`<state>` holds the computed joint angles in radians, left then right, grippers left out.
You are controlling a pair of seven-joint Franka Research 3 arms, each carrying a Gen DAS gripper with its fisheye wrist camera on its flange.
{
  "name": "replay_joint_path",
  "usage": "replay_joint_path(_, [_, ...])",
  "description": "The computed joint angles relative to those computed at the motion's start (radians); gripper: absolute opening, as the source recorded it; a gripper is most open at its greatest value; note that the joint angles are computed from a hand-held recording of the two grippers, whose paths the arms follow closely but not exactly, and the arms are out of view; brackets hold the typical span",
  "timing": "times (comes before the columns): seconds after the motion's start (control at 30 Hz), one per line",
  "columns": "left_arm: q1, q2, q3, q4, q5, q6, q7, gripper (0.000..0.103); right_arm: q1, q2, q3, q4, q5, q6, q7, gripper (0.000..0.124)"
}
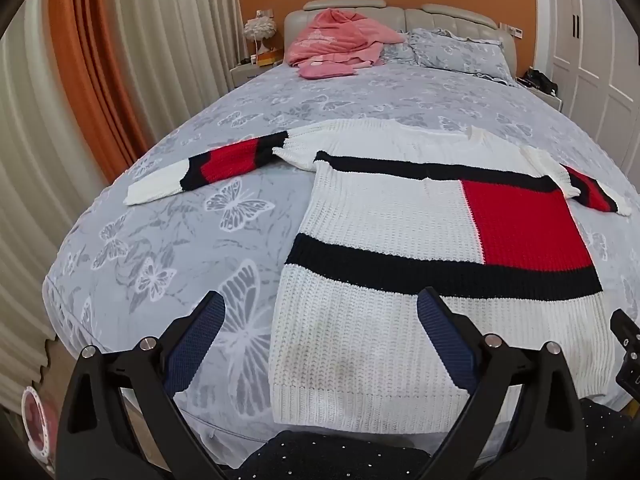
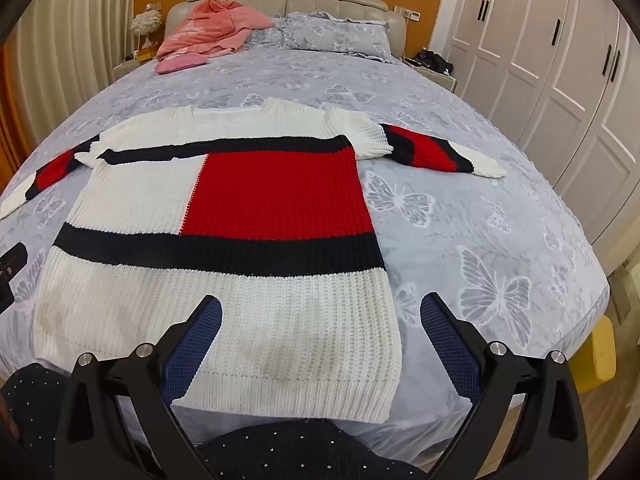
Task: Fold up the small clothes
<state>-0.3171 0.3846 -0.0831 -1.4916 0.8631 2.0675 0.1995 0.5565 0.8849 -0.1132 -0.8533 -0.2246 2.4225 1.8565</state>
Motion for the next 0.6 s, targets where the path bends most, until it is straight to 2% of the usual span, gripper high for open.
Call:
replay_joint_path(0.1, [0.002, 0.002, 0.001, 0.004, -0.005, -0.004, -0.003, 0.095, -0.004, 0.023, 0.004, 0.047, 0.009, -0.026, -0.003, 0.098])
replay_joint_path(0.23, [0.011, 0.004, 0.004, 0.005, -0.02, -0.004, -0.008, 0.095, -0.001, -0.016, 0.003, -0.036, 0.007, 0.037, 0.006, 0.098])
replay_joint_path(0.33, [-0.008, 0.01, 0.001, 0.014, 0.01, -0.007, 0.002, 0.095, -0.002, -0.016, 0.003, -0.037, 0.008, 0.039, 0.006, 0.098])
replay_joint_path(0.6, [-0.005, 0.003, 0.003, 0.001, 0.012, 0.003, 0.0, 0.095, -0.002, -0.016, 0.002, -0.037, 0.01, 0.04, 0.005, 0.098])
